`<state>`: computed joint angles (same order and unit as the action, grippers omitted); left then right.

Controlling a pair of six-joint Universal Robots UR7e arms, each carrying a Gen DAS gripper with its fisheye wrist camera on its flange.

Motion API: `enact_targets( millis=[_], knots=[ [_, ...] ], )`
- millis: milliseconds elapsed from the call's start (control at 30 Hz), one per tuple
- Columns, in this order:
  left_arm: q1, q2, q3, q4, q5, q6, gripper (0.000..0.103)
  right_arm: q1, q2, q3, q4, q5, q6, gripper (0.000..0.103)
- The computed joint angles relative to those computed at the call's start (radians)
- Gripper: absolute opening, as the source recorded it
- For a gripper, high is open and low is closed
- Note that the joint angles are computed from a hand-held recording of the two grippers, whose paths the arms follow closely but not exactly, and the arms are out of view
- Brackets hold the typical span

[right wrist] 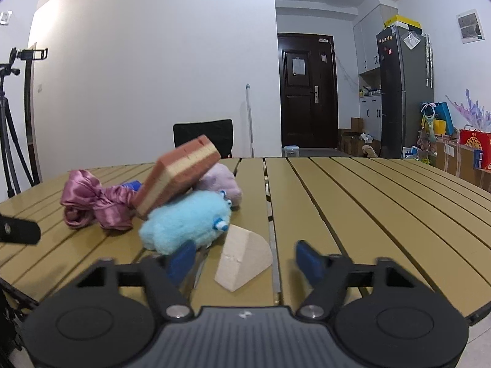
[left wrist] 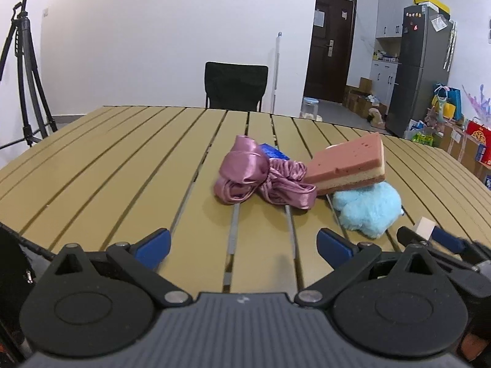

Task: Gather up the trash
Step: 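Grasp the white foam block with the right tool while the left grasps the light-blue plush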

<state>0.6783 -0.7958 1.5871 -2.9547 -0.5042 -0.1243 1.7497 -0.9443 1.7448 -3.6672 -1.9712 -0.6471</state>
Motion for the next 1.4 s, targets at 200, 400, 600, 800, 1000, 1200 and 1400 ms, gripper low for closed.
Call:
enact_targets(
  millis=[200,400,600,800,1000,1200,1400],
  knots=[
    [0.0,0.023,-0.025,-0.005,-0.015,0.0,0.103,-0.013,-0.008,0.002,0.025,0.036,0.017,0.031],
    [-0.007,0.058,-0.057,-0.021,-0.035,0.019,0.103,-0.021,-0.037,0.028,0.008,0.06,0.031,0.024],
    [-0.014,0.109,-0.102,-0.037,-0.051,0.046,0.103,-0.041,-0.084,0.055,-0.01,0.079,0.066,0.022],
    [-0.015,0.18,-0.181,-0.073,-0.081,0.067,0.103,-0.059,-0.119,0.071,-0.025,0.079,0.078,0.022],
    [-0.005,0.258,-0.293,-0.038,-0.116,0.069,0.103,-0.077,-0.148,0.084,-0.036,0.06,0.068,0.022],
    [0.013,0.32,-0.399,0.067,-0.124,-0.004,0.103,-0.093,-0.17,0.09,-0.038,0.049,0.08,0.022],
    [0.025,0.381,-0.496,0.129,-0.1,-0.034,0.103,-0.1,-0.175,0.09,-0.036,0.044,0.077,0.022]
  ],
)
